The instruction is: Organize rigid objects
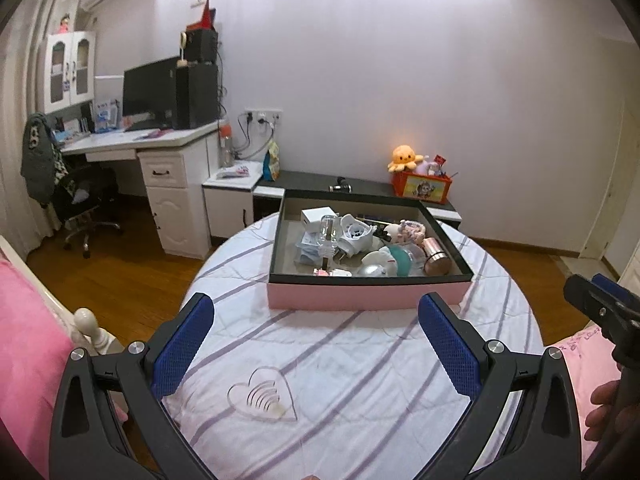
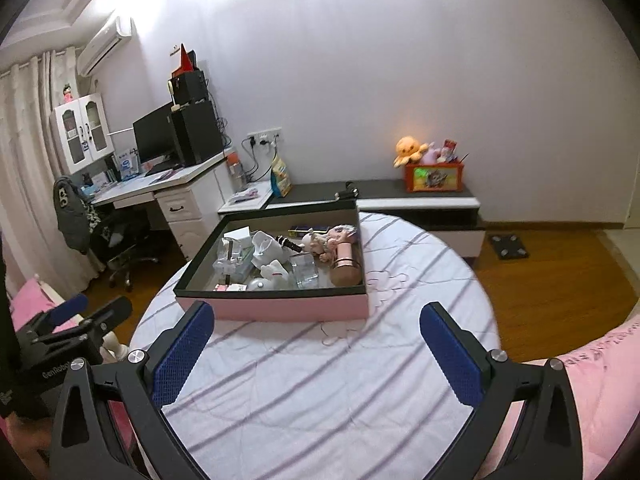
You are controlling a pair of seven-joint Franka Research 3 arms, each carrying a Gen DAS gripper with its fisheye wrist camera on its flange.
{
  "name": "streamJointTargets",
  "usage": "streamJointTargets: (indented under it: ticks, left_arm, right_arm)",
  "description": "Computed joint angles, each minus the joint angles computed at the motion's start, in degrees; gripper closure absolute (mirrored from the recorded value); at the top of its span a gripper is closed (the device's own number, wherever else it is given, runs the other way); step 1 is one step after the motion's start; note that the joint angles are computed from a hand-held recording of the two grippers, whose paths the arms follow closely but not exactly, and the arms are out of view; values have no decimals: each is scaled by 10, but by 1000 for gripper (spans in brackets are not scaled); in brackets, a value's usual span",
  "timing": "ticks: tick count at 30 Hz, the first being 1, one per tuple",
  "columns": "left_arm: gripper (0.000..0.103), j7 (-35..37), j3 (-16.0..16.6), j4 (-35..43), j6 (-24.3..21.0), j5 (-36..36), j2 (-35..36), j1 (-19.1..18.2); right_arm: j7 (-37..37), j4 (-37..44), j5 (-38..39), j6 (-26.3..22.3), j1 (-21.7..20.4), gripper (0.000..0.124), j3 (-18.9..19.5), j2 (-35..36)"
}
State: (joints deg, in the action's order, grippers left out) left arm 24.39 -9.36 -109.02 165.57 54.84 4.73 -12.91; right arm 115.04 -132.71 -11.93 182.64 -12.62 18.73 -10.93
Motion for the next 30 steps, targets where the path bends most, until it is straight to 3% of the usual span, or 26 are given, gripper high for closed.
streamJointTargets:
  ticks: [5,13,21,30]
  left_arm:
    - [0,-75,-13,-45,-18,70,-58,1]
    - [0,-126,-49,-81,-12,122,-116,29]
    - [0,-142,-62,-93,-3,126,-139,50]
    - [0,-143,-69,-96,0,121,-144,60]
  right_arm:
    - [41,-49,-6,23,-105,21,98,-71]
    - [11,-85,53,35,-124,21,129,-135]
    - [-25,-93,106,36,-155,21,175,-173]
    - [-54,-93,132,31,-145,21,173,-173]
